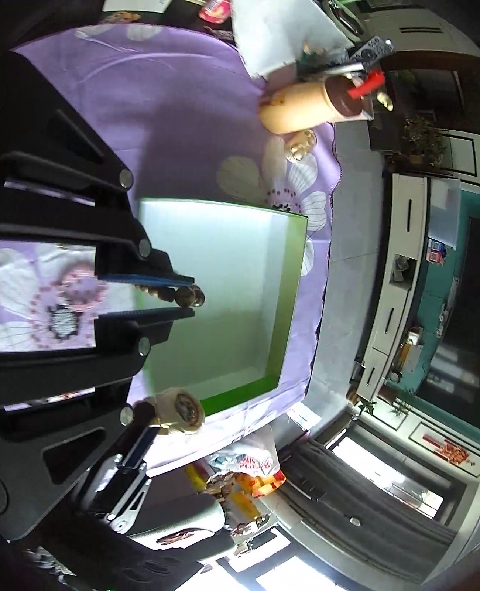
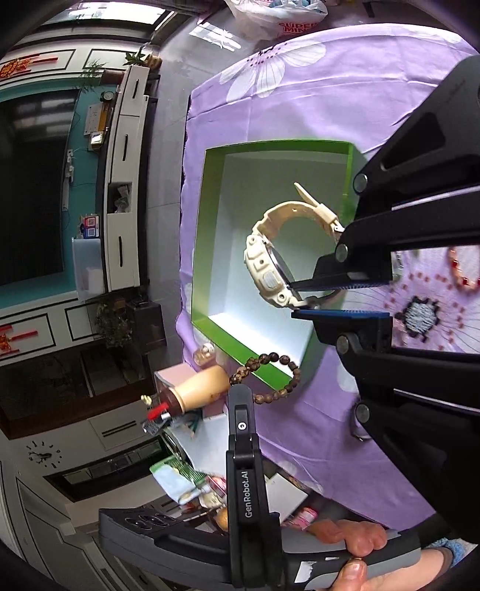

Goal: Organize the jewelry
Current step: 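Carry both items into the green box and open both tools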

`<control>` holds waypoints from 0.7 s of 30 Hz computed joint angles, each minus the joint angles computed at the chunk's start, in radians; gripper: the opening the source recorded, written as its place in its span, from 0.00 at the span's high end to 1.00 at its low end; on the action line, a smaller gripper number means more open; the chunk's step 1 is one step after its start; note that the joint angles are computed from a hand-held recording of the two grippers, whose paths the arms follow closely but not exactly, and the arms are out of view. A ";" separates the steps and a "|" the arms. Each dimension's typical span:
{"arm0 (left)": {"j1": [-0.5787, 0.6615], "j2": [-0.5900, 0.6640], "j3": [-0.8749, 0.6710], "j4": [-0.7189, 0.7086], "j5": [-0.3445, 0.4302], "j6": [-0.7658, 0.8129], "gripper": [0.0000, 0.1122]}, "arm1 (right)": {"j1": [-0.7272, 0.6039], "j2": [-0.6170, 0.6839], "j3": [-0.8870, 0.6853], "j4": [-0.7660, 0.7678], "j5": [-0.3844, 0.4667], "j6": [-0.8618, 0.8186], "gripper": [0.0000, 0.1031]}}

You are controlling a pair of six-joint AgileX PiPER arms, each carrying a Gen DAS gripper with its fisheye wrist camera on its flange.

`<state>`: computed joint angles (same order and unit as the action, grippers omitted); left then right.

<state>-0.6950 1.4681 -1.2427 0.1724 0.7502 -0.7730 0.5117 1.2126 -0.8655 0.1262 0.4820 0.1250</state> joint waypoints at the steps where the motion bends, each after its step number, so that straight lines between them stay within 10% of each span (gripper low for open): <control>1: 0.014 0.032 -0.022 -0.010 0.000 0.013 0.90 | -0.023 0.028 -0.010 0.048 -0.007 -0.051 0.91; 11: 0.047 0.325 -0.205 -0.039 0.081 0.053 0.90 | -0.129 0.268 -0.122 0.209 -0.009 -0.209 0.80; 16: 0.007 0.300 -0.185 0.065 0.096 -0.018 0.50 | -0.163 0.199 -0.065 0.258 -0.023 -0.253 0.67; 21: -0.020 0.172 -0.081 0.126 0.090 -0.086 0.37 | -0.183 0.068 0.039 0.295 -0.016 -0.294 0.64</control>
